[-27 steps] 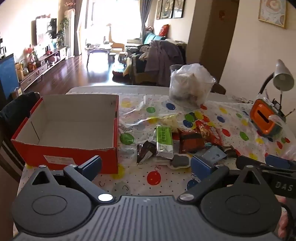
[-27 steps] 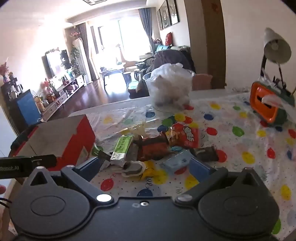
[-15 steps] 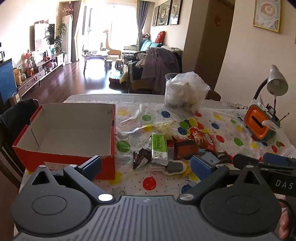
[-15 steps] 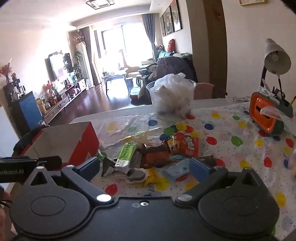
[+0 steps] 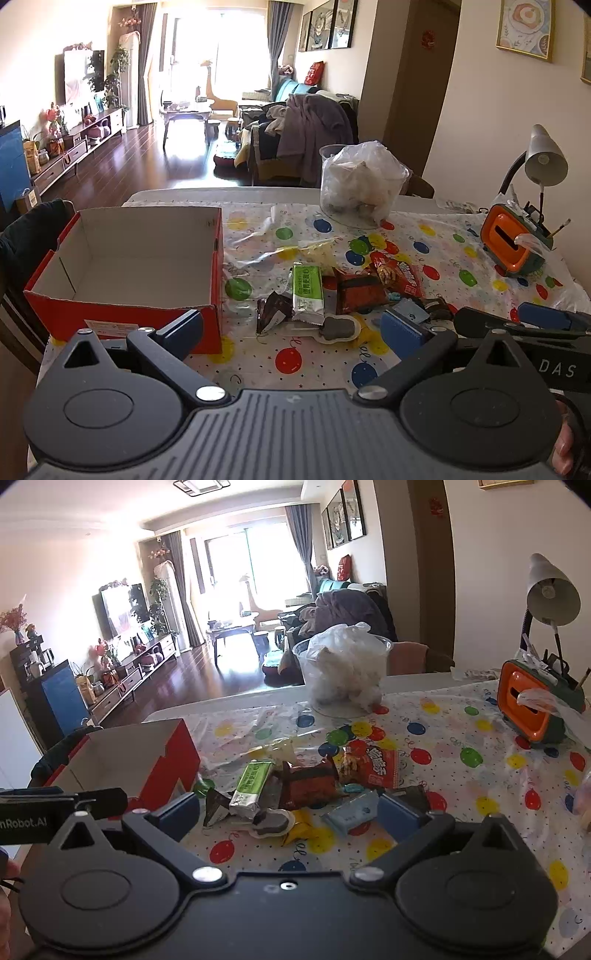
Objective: Organize snacks
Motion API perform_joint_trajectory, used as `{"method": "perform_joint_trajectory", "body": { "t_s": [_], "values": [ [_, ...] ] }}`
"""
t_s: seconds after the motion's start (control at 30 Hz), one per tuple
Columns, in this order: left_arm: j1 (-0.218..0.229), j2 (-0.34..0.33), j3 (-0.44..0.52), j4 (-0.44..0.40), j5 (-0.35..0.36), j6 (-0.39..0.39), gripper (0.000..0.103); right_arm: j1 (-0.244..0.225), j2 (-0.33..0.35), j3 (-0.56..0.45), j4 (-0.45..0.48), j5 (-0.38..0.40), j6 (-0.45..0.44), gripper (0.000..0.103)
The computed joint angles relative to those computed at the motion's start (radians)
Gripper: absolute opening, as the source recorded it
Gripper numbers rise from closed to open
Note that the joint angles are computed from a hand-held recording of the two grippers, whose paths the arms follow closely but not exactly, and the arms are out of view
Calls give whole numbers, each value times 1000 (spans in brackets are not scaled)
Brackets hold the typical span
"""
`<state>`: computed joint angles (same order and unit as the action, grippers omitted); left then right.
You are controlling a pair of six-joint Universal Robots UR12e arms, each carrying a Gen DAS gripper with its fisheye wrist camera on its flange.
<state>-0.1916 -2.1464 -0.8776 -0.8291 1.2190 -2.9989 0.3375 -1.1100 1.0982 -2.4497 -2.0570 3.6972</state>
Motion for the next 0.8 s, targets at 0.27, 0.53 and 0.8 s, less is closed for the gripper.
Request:
{"method": "perform_joint_trajectory", "body": {
  "t_s": [0.27, 0.53, 0.8],
  "values": [
    [4, 11, -14, -12, -4, 2, 103, 1, -3, -1, 15, 6, 4, 103],
    [7, 11, -16, -18, -8, 11, 103, 5, 0, -8, 27, -1, 10, 103],
    [13, 10, -14, -33, -15, 22, 103, 9, 9, -22, 47, -12, 16, 103]
  ]
}}
